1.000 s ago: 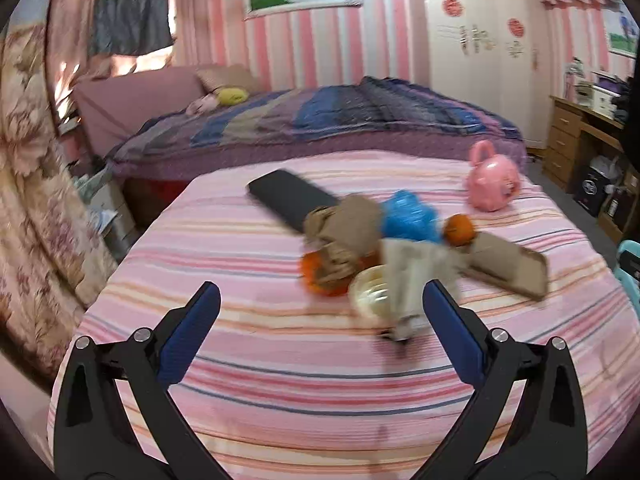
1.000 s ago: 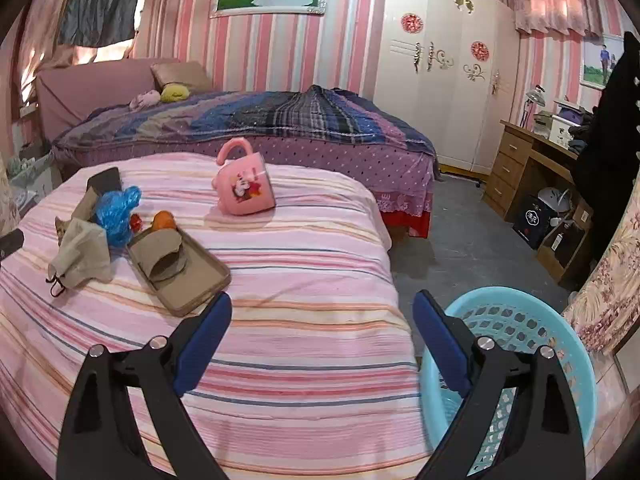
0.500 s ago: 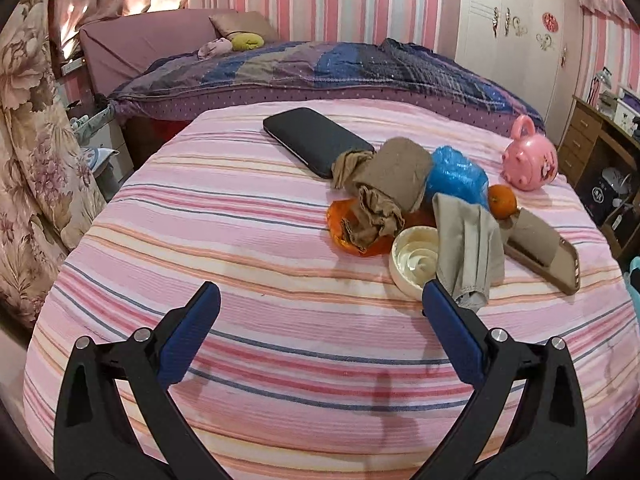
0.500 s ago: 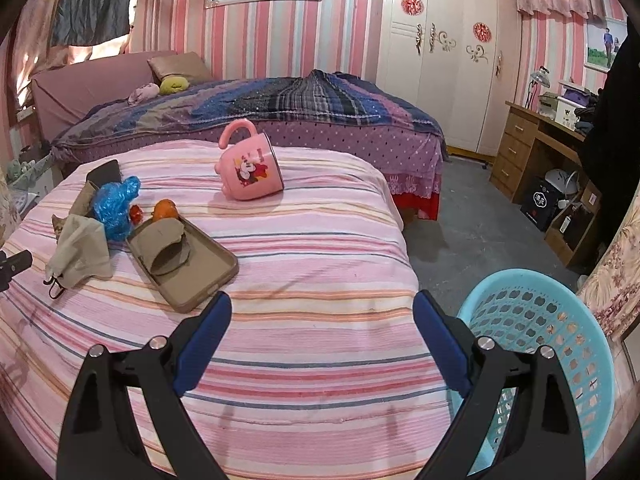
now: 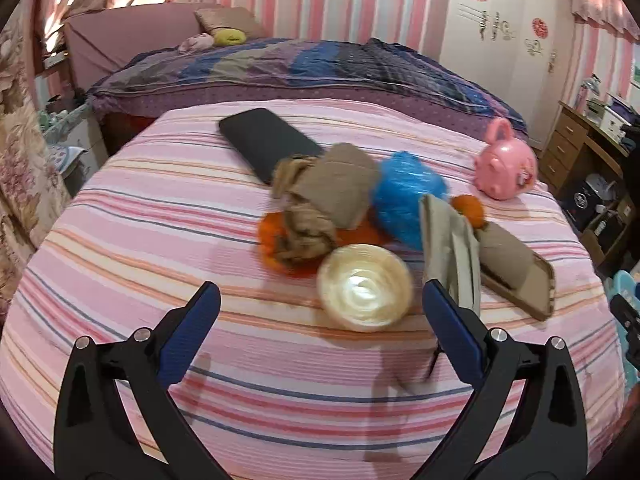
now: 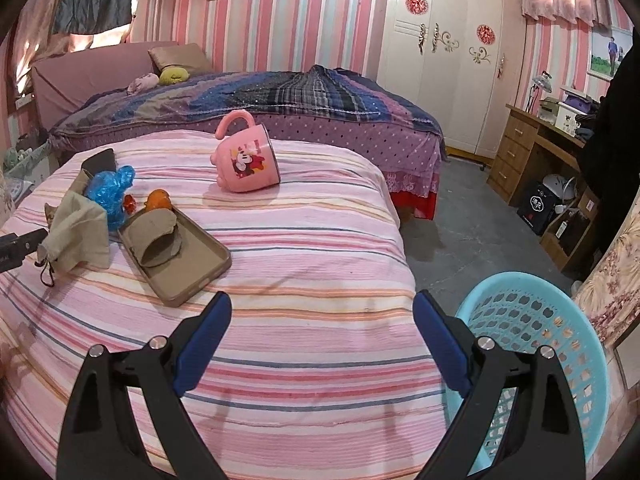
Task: Collect trash
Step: 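Return both tools to the bed and approach the white cup, then grasp the white cup with the left tool while the right tool grasps the brown cloth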
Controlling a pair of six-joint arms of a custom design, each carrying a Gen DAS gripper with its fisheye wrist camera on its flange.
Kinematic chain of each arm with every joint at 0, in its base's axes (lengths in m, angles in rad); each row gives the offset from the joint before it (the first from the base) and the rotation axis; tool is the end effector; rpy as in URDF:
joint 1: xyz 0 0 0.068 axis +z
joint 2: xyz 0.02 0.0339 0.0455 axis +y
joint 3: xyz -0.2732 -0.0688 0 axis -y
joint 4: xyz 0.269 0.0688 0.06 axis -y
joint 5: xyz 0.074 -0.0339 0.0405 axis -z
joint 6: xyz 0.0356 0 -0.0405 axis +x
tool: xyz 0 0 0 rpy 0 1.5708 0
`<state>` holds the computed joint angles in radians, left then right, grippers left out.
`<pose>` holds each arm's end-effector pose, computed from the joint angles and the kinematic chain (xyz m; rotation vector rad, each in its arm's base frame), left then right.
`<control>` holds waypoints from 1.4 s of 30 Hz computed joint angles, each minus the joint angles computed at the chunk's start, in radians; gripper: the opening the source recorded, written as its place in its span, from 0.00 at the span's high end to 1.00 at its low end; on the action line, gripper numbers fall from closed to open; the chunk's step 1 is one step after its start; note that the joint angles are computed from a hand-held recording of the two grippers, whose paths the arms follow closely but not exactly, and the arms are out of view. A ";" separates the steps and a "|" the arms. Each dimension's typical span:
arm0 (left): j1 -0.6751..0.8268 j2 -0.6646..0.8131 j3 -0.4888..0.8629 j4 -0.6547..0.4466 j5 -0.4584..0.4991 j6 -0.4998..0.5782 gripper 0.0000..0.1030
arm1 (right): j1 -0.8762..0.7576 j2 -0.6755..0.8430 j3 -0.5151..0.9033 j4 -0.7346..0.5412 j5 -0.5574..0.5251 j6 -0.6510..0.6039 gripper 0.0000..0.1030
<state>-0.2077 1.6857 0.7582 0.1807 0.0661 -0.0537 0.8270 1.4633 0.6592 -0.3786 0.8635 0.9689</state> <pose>0.3332 -0.0726 0.1313 0.2123 2.3151 -0.2086 0.1941 0.1710 0.1431 0.3584 2.2034 -0.2967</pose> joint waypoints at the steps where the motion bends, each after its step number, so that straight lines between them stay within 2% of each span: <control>1: -0.015 0.000 0.000 -0.001 0.001 -0.003 0.06 | -0.006 -0.003 -0.003 0.003 -0.004 0.001 0.12; 6: -0.087 0.002 -0.001 0.005 -0.005 -0.020 0.06 | -0.021 -0.017 -0.014 0.007 -0.009 0.002 0.12; 11: -0.127 -0.004 0.000 0.007 0.028 -0.064 0.06 | -0.031 -0.025 -0.025 0.004 -0.009 0.007 0.12; 16: -0.161 -0.038 -0.019 -0.002 -0.094 -0.018 0.05 | -0.052 -0.049 -0.045 -0.017 -0.008 0.012 0.12; 18: -0.144 -0.030 -0.018 -0.010 -0.112 0.007 0.05 | -0.058 -0.061 -0.054 -0.018 -0.011 0.017 0.12; 23: -0.070 0.053 0.039 -0.068 -0.103 0.052 0.06 | -0.084 -0.085 -0.072 0.019 -0.046 0.025 0.12; 27: -0.018 0.120 0.107 -0.127 -0.029 0.035 0.06 | -0.093 -0.074 -0.074 0.053 -0.061 0.012 0.12; 33: -0.005 0.156 0.146 -0.137 0.023 0.032 0.18 | -0.079 -0.027 -0.042 0.059 -0.062 -0.006 0.12; 35: -0.006 0.152 0.139 -0.128 0.043 0.042 0.26 | -0.074 -0.016 -0.031 0.061 -0.066 -0.009 0.12; 37: -0.002 0.143 0.128 -0.118 0.070 0.054 0.42 | -0.064 -0.004 -0.021 0.068 -0.069 -0.010 0.12; 42: 0.017 0.090 0.076 -0.092 0.061 0.078 0.44 | -0.032 0.041 0.016 0.092 -0.072 -0.028 0.12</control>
<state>-0.1904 1.7755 0.8346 0.0882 0.1270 0.0245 0.7952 1.5042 0.6756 -0.2870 0.7920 0.9414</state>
